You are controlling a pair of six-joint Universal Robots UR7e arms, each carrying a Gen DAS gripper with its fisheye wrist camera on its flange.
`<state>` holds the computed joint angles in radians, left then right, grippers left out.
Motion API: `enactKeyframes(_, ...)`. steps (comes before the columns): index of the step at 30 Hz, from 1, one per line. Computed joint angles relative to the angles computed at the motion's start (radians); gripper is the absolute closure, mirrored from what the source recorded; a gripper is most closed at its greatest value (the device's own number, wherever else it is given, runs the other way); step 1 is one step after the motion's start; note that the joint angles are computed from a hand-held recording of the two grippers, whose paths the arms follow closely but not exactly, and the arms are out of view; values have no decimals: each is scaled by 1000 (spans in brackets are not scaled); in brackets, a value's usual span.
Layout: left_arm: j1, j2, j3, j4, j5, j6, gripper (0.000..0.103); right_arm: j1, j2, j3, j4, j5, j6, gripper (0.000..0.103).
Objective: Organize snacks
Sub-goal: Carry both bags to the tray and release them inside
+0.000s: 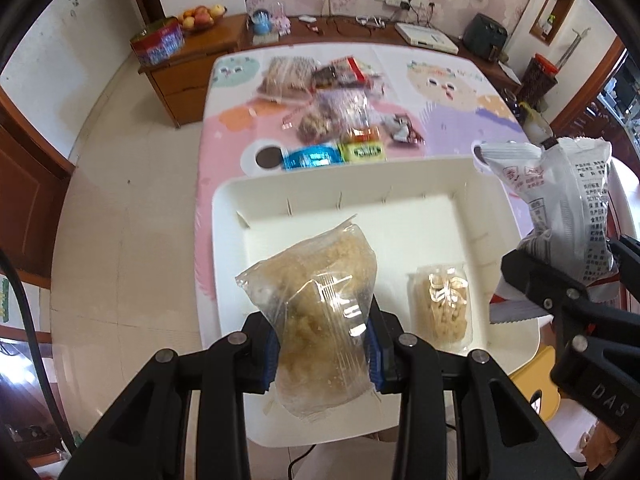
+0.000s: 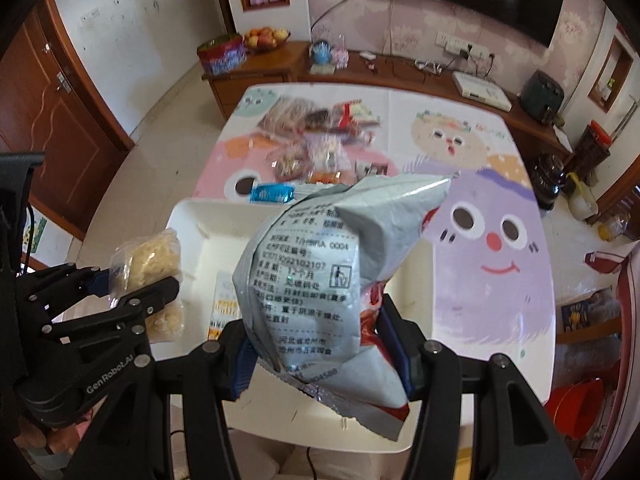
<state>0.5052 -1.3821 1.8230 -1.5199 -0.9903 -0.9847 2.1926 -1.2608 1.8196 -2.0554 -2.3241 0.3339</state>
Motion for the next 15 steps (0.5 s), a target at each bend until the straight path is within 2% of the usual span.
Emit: enactKeyframes(15,17,15,3,7,-33,0,68,-13,4,10,65,29,36,47)
